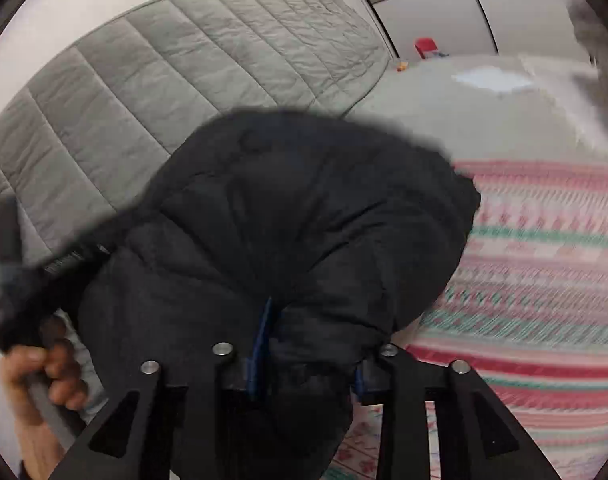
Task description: Fold large clothes
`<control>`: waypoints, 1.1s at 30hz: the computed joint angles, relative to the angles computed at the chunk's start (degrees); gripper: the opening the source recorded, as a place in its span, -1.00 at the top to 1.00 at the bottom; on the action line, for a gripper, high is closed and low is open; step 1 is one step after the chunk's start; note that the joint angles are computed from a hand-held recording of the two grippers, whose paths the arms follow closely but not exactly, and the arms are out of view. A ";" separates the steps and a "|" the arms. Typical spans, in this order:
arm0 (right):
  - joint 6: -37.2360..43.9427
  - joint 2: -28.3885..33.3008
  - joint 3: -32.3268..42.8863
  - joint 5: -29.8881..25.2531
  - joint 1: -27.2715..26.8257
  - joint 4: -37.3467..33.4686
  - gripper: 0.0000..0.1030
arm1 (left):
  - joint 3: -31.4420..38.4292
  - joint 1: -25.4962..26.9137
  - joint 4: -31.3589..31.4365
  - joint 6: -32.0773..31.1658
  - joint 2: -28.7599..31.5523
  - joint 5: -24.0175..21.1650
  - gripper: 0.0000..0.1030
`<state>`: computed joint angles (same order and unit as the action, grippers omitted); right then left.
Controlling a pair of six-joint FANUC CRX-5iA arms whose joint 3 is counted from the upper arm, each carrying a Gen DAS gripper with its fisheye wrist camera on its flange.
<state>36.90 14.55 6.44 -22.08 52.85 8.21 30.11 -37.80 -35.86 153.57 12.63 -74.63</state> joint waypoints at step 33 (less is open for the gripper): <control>-23.83 -45.80 -39.85 -27.27 30.63 43.61 -0.68 | 26.95 -49.85 -35.79 13.45 15.66 -42.53 -0.90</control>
